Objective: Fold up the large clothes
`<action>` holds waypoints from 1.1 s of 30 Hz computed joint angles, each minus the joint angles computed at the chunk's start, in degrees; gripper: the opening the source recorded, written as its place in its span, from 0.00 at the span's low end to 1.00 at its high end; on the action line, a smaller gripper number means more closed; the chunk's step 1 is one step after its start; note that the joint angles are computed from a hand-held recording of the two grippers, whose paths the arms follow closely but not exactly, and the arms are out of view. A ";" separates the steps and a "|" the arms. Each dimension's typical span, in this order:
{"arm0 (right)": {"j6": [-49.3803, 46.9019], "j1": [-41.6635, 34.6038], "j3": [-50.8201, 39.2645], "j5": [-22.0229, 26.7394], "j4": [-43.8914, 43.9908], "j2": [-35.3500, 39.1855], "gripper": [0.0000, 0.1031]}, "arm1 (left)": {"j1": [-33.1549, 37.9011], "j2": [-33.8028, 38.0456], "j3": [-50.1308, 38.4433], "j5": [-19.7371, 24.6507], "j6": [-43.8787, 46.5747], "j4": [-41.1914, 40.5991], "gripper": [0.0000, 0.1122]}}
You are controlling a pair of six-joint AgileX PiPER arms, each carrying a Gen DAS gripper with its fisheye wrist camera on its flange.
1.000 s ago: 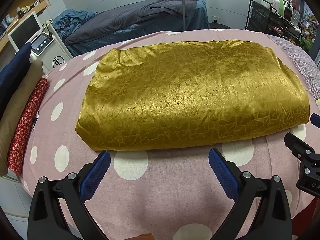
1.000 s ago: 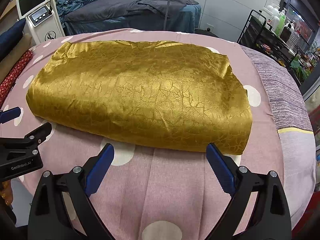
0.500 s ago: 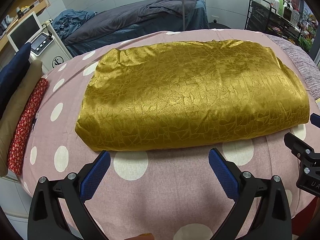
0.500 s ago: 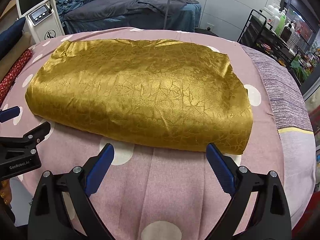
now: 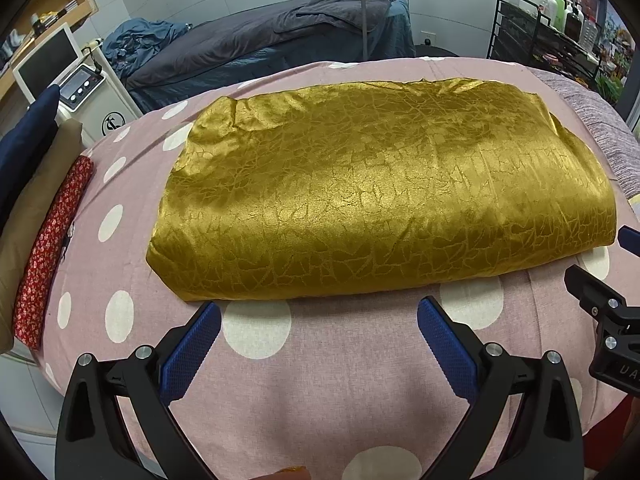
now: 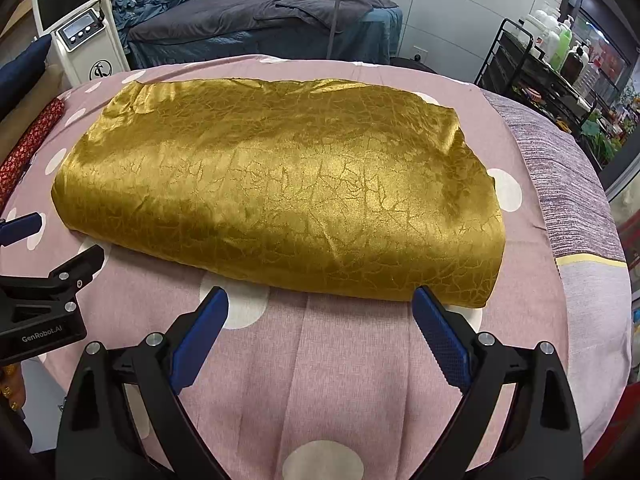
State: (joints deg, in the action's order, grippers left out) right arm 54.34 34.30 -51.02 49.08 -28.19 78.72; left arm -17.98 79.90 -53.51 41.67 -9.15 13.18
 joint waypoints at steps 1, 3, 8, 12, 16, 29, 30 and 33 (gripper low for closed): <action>0.06 0.04 -0.04 0.09 -0.01 0.01 0.89 | 0.59 0.07 -0.16 0.03 1.16 -1.59 0.86; 0.13 0.06 -0.05 0.10 -0.04 0.00 0.89 | 1.91 0.12 -0.45 0.03 3.85 -5.07 0.86; 0.13 0.05 -0.15 0.20 -0.04 0.08 0.89 | 2.84 -0.72 0.59 -2.03 3.56 -6.58 0.86; 0.41 0.20 -0.07 0.41 -0.08 -0.05 0.89 | 0.73 -2.64 2.64 -4.48 -4.98 1.29 0.86; 0.70 0.34 0.03 0.43 -0.19 0.03 0.89 | 0.89 -3.57 3.13 -6.26 -4.62 1.19 0.86; 1.69 0.62 0.55 0.42 -0.49 -0.11 0.89 | -0.68 -2.80 2.79 -4.48 -6.83 3.92 0.86; 1.65 0.58 0.64 0.30 -0.41 -0.16 0.89 | -0.39 -2.74 2.69 -4.39 -6.39 3.24 0.86; 1.65 0.74 0.68 0.43 -0.48 -0.28 0.89 | 0.43 -2.77 2.45 -4.24 -4.70 0.87 0.86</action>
State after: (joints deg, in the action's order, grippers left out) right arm 55.99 35.04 -50.34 49.51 -28.68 78.44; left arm -17.55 77.13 -51.05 37.43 -13.85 14.05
